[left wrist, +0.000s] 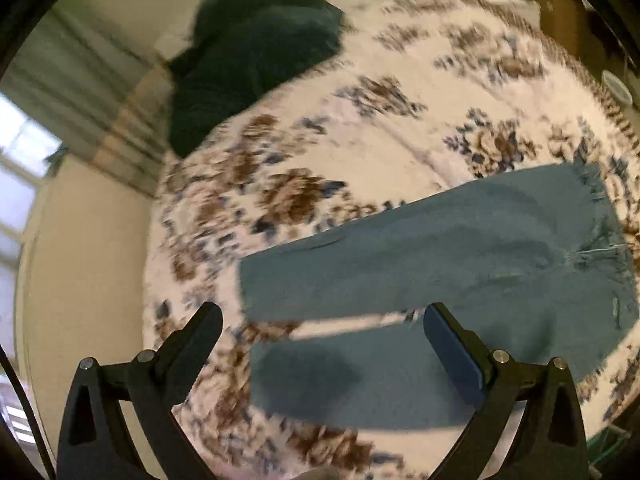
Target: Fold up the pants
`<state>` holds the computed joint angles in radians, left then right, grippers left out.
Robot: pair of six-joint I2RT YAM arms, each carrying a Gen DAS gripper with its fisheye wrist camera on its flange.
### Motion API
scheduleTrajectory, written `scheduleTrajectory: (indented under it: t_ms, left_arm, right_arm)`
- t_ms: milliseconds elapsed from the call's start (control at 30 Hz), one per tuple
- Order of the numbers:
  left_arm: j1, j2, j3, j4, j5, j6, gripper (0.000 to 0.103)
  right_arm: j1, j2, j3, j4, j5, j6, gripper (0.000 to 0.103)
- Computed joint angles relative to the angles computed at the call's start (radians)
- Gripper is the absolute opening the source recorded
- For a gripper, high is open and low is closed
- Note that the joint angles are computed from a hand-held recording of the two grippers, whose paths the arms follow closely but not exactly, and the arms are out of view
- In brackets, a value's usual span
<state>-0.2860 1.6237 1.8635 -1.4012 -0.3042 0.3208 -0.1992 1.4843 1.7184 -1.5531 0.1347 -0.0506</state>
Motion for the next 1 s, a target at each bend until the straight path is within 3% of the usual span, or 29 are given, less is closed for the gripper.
scheduleTrajectory:
  t_ms: [133,233,400,533,700,733,767,833,900,967,1000]
  left_arm:
    - [-0.026,0.199,-0.067,0.189,0.027,0.018,0.103]
    - [-0.027,0.393,-0.043,0.294,0.054,0.065,0.103]
    - [-0.018,0.689,0.087,0.376,0.094,0.220,0.102]
    - [-0.012,0.836,0.197,0.359,0.088,0.336,0.102]
    - [-0.008,0.977,0.378,0.252,0.137,0.411,0.099]
    - [-0.009,0.979,0.379,0.252,0.146,0.427,0.094]
    - [-0.006,0.979,0.381,0.242,0.166,0.443,0.088]
    - [-0.002,0.992,0.422,0.177,0.214,0.458,0.050]
    - [-0.007,0.975,0.414,0.141,0.253,0.475,0.023]
    - [-0.012,0.912,0.313,0.208,0.265,0.470,0.012]
    - [-0.009,0.874,0.252,0.256,0.278,0.462,0.011]
  right_arm:
    - [-0.042,0.294,-0.130,0.360,0.014,-0.110,0.103]
    - [-0.025,0.564,-0.066,0.497,0.066,-0.174,0.103]
    - [0.026,0.943,0.161,0.509,0.134,-0.248,0.101]
    - [0.059,1.073,0.259,0.561,0.183,-0.351,0.101]
    - [0.055,1.202,0.462,0.454,0.167,-0.422,0.101]
    - [0.051,1.233,0.515,0.417,0.160,-0.433,0.100]
    - [0.043,1.265,0.570,0.382,0.137,-0.446,0.093]
    - [0.024,1.323,0.694,0.281,0.074,-0.436,0.073]
    - [0.009,1.323,0.726,0.254,0.045,-0.411,0.053]
    - [-0.012,1.259,0.637,0.311,0.045,-0.414,0.027]
    - [-0.023,1.228,0.595,0.333,0.034,-0.409,0.022]
